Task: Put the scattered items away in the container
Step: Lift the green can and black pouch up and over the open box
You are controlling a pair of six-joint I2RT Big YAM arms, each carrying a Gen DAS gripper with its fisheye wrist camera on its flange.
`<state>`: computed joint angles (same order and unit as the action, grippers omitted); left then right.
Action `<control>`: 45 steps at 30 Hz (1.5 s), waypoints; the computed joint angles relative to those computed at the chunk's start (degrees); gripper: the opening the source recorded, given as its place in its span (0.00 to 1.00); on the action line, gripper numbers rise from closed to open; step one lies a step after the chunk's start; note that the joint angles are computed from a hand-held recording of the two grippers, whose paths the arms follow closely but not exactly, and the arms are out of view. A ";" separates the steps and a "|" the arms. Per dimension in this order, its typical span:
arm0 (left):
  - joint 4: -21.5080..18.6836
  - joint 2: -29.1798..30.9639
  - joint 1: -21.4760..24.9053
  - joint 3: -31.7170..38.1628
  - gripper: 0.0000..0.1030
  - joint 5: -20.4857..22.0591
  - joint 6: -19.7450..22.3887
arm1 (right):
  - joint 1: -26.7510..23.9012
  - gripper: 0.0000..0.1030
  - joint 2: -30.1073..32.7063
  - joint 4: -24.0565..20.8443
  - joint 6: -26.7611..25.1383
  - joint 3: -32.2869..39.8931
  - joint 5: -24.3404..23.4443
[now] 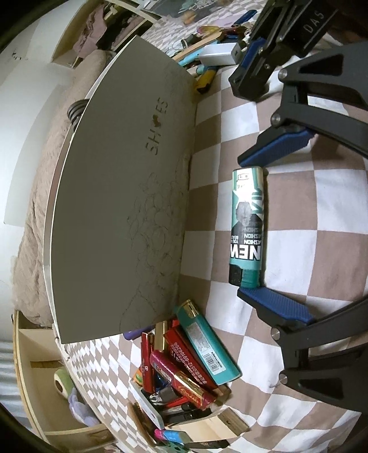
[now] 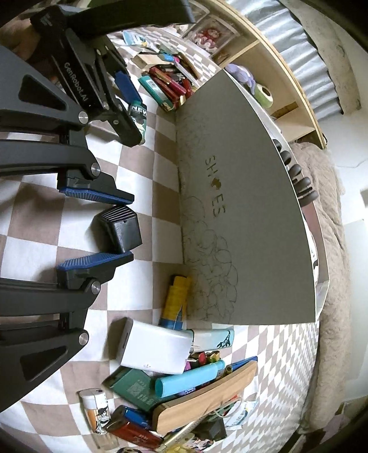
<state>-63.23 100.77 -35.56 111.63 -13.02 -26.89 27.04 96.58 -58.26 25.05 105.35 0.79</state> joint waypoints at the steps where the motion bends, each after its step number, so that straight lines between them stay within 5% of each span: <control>1: 0.22 -0.28 0.04 -0.37 0.81 0.23 0.31 | 0.22 0.33 0.08 -0.22 -0.51 0.17 0.31; 6: 1.01 -2.35 0.58 -2.75 0.81 1.99 1.31 | 1.15 0.33 0.25 -0.38 -1.89 0.51 0.56; 27: 3.50 -2.81 1.97 5.56 0.81 3.83 4.24 | 1.64 0.33 -3.23 4.15 -3.91 2.19 3.77; 37: 2.50 2.36 3.82 17.18 0.81 3.82 6.63 | 0.55 0.33 -1.73 4.84 -8.23 8.72 6.27; 45: -3.52 11.05 5.83 33.21 0.81 5.40 8.66 | -2.78 0.33 5.22 0.93 -8.71 22.33 -2.06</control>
